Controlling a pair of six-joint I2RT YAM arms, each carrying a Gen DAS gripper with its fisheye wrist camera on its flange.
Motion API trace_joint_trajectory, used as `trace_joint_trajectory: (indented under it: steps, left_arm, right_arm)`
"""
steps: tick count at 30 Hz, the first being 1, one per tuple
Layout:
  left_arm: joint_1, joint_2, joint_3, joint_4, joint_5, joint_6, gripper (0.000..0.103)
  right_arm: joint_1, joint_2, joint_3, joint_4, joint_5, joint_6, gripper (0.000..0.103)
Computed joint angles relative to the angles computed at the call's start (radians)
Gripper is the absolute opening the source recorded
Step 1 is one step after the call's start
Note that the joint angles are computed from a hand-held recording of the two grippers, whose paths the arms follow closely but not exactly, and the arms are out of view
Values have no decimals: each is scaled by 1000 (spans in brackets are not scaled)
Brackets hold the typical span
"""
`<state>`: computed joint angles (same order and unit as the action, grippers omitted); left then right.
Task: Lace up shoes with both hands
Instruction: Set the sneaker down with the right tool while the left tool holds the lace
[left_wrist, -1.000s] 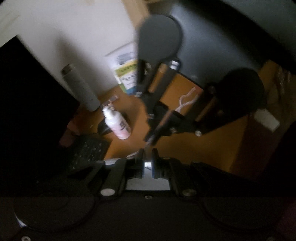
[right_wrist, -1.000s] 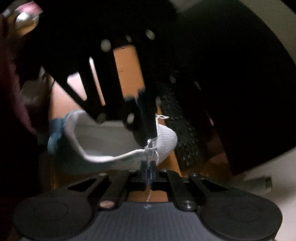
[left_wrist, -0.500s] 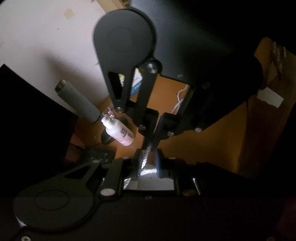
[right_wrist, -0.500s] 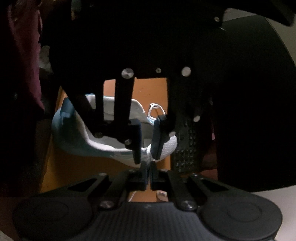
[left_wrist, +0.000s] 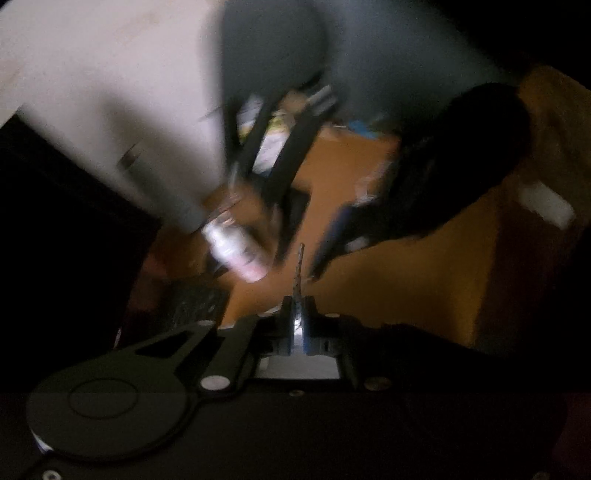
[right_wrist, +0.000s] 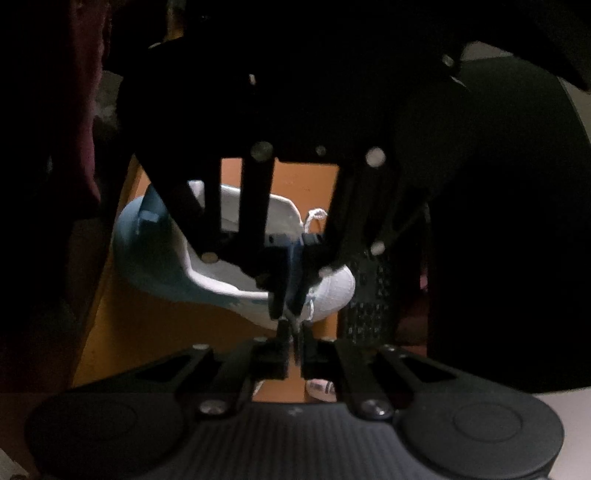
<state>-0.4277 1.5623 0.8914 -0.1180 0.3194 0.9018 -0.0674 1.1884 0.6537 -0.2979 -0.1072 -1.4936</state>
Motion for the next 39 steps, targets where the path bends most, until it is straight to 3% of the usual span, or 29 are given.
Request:
trace_joint_trajectory:
  steps: [1, 2, 3, 7, 9, 11, 12, 18, 20, 22, 25, 31, 39]
  left_arm:
    - [16, 9, 16, -10, 15, -74, 2]
    - [37, 15, 26, -13, 37, -152, 2]
    - [66, 20, 26, -4, 70, -250, 2]
    - [106, 26, 11, 36, 115, -462, 2]
    - [105, 23, 4, 39, 116, -517, 2]
    - [98, 16, 1, 38, 114, -540, 2]
    - [91, 9, -3, 36, 112, -544, 2]
    - [75, 31, 10, 44, 119, -554, 2]
    - [81, 32, 7, 46, 129, -567, 2]
    - [87, 39, 11, 47, 141, -582, 2]
    - [93, 49, 17, 47, 155, -598, 2]
    - [111, 66, 35, 34, 202, -638, 2]
    - [183, 115, 62, 36, 404, -775, 1]
  right_arm:
    - [-28, -10, 7, -6, -18, 55, 42]
    - [-58, -19, 17, -14, -38, 120, 50]
    - [-76, -14, 33, -30, -54, 170, 50]
    - [-289, 77, 170, -180, -359, 893, 50]
    - [-300, 86, 160, -151, -462, 1197, 49]
    - [-354, 108, 71, -5, -637, 1574, 47]
    - [-347, 101, 47, 34, -645, 1626, 47]
    - [-281, 91, 1, 142, -603, 1735, 42]
    - [-281, 142, 14, 175, -611, 1722, 30]
    - [-264, 162, 44, 160, -603, 1724, 23]
    - [-235, 276, 66, 258, -603, 1736, 17]
    - [-243, 317, 70, 288, -618, 1715, 17]
    - [-294, 352, 58, 339, -715, 1703, 17]
